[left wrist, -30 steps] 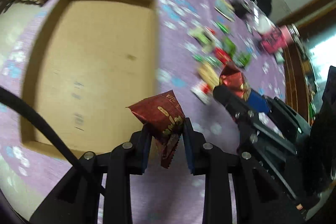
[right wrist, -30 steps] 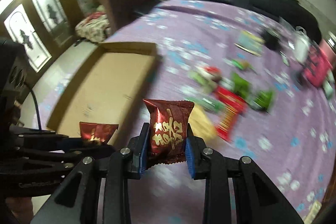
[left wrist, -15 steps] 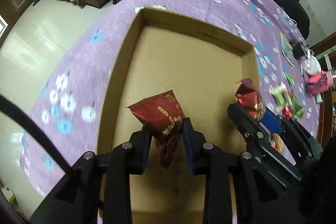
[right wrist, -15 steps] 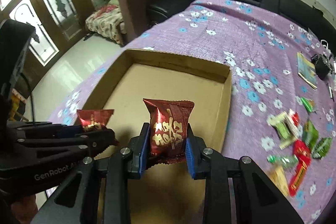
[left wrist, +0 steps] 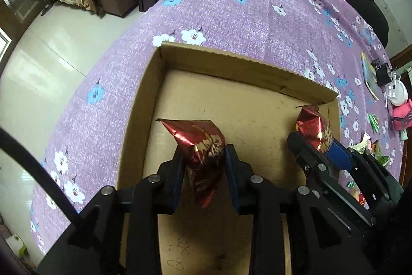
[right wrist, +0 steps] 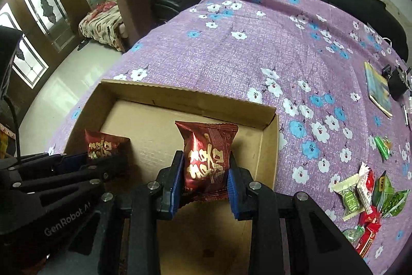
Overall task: Organize snacks
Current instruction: 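Carry both red packets over the tray and open both grippers to drop them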
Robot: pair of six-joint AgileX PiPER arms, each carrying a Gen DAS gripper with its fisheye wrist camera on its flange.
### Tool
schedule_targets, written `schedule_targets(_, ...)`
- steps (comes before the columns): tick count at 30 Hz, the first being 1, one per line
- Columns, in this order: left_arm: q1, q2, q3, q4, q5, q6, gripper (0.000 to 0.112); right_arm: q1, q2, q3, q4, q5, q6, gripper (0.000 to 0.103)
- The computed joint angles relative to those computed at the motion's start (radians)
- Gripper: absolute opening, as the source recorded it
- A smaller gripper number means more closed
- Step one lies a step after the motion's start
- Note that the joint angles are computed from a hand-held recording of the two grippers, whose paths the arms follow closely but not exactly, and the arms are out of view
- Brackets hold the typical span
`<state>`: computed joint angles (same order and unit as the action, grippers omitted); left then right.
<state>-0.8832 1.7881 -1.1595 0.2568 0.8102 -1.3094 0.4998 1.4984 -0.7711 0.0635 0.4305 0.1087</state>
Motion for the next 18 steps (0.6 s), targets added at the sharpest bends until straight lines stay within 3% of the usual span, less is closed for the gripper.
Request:
schedule_targets(9, -0.006, 0.020, -0.044, -0.007, 0.077, 0.029, 0.041, -0.029, -0.036, 0.008, 0.021, 0.028, -0.010, 0.036)
schedule_targets(11, 0.000, -0.003, -0.032, -0.017, 0.082, 0.025, 0.057, -0.053, -0.058, 0.017, 0.075, 0.036, -0.060, 0.038)
schedule_targets(16, 0.014, -0.083, 0.025, -0.031, 0.040, 0.009, 0.071, -0.140, -0.150, 0.055, 0.270, 0.089, -0.231, 0.044)
schedule_targets(18, 0.020, -0.115, 0.049, -0.047, 0.031, -0.003, 0.071, -0.160, -0.199, 0.081, 0.294, 0.107, -0.252, 0.046)
